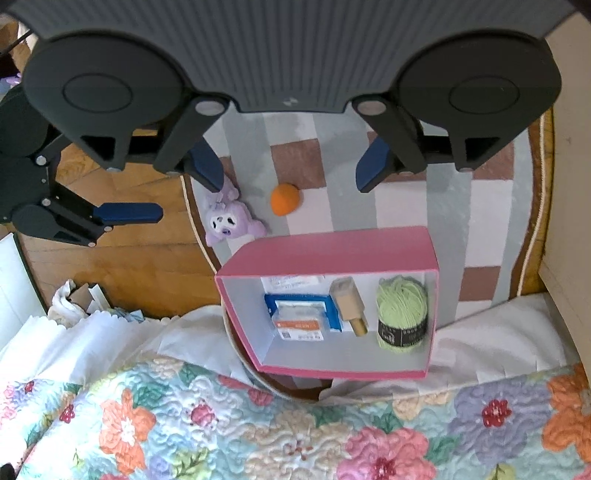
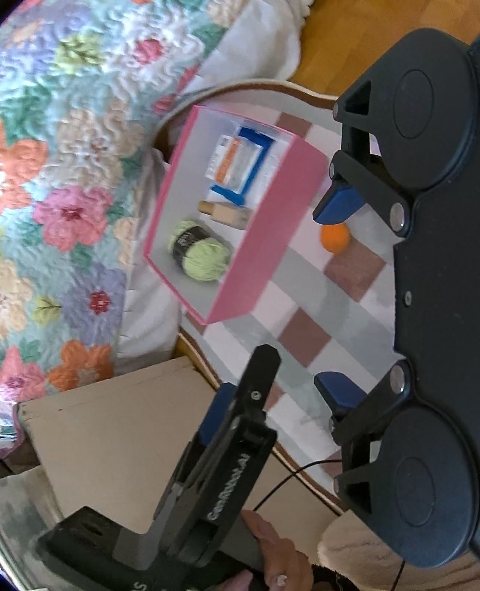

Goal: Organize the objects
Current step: 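Lower the left tool onto the orange sponge and close it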

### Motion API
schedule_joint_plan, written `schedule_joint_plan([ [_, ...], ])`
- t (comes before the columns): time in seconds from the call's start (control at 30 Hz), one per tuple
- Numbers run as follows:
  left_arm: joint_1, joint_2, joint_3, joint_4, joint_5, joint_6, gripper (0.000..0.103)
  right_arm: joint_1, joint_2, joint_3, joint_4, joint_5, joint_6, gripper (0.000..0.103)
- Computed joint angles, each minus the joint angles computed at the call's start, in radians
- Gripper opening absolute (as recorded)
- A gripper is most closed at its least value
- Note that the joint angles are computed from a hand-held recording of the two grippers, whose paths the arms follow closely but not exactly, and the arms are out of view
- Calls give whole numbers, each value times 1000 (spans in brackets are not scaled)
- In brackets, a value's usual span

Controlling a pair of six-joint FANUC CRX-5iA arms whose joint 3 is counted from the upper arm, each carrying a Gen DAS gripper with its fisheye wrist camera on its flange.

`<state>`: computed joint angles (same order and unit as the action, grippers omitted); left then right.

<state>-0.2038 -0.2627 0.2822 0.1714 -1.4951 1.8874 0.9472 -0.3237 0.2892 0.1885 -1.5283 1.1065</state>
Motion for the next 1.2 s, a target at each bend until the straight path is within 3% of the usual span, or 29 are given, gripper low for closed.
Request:
schedule_joint_plan([
  [0.23,20,-32,-131,43,82,-2,85,0,-47,-120,15,70,-37,90],
  [0.37,14,-66,-223,26,180,25,86,-23,-47,-171,3,90,-8,90],
  [0.67,56,-127,-431,117,353,-34,90,-28,-71,-350,92,221,-45,89],
  [0.8,89,-128,-515,219,401,-118,90,-54,-69,-412,103,287,-57,89],
  [0.93,66,-102,-536,203,443,-131,88,-75,-78,-488,127,369,-86,88],
  [1.13,58,-80,-606,251,582,-193,85,-76,-74,-555,149,432,-100,81],
  [1.2,54,-75,-631,273,634,-212,74,-67,-79,-576,166,455,-125,78],
])
